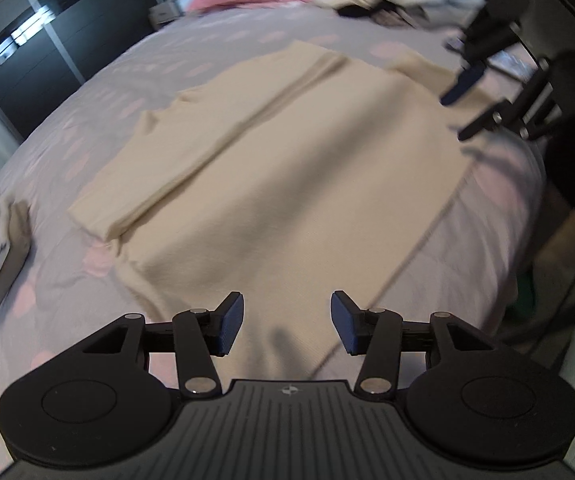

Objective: Fold clothes

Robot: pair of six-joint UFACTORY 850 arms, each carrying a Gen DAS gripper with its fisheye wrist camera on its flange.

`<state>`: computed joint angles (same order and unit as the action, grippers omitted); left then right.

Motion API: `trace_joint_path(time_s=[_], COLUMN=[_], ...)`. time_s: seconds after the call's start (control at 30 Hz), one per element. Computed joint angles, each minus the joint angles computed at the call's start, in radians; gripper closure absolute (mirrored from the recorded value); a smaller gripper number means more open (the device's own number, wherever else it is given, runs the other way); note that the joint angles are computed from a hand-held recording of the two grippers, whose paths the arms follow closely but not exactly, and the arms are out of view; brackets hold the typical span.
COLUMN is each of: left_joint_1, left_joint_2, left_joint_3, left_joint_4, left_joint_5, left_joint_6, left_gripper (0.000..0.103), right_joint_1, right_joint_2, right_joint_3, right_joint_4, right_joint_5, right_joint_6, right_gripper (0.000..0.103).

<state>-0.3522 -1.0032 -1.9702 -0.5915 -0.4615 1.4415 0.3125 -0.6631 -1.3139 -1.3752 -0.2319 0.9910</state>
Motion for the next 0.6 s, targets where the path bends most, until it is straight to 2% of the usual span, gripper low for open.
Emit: trace_joint_path(time_s=[0.13,0.27,0.37,0.43,0.53,0.6], left_joint_1=[-0.010,-0.016,-0.019,-0.020,-0.027,-0.035], left_joint_2=[-0.008,0.009,0.022,0.029,0.048,0.063], left_joint_3=[0.004,0.050,0.089,0.108,0.163,0.213], left_joint_4=[0.138,0.200,0.218,0.221,0.227,0.184], left_joint_5=[-0.004,0.041,0.107,0.146,0.248,0.342], left_joint_6=[-0.065,-0.037,-0.010,0.011,0.077,0.176], left_gripper=[0.057,0.055,0.046,0.046,0.046,0.046], right_joint_1=[0.010,0.020,0.032,0.041,0.060,0.072], right_joint_2=[-0.004,-0.002,-0.005,-0.007,-0.015,-0.022], right_joint_3=[0.006,0.018,0.030,0.037,0.051,0.063], right_joint_4=[0.101,0.151,0.075,0.021,-0.080,-0.143], right_joint_5=[-0.014,-0.027,-0.067,-0.105,-0.186,-0.231], right_joint_6=[-0.164,-0.268,-0.230,-0.199,-0.156,-0.130], right_gripper=[0.066,0.064,0.064,0.064,0.064,0.064])
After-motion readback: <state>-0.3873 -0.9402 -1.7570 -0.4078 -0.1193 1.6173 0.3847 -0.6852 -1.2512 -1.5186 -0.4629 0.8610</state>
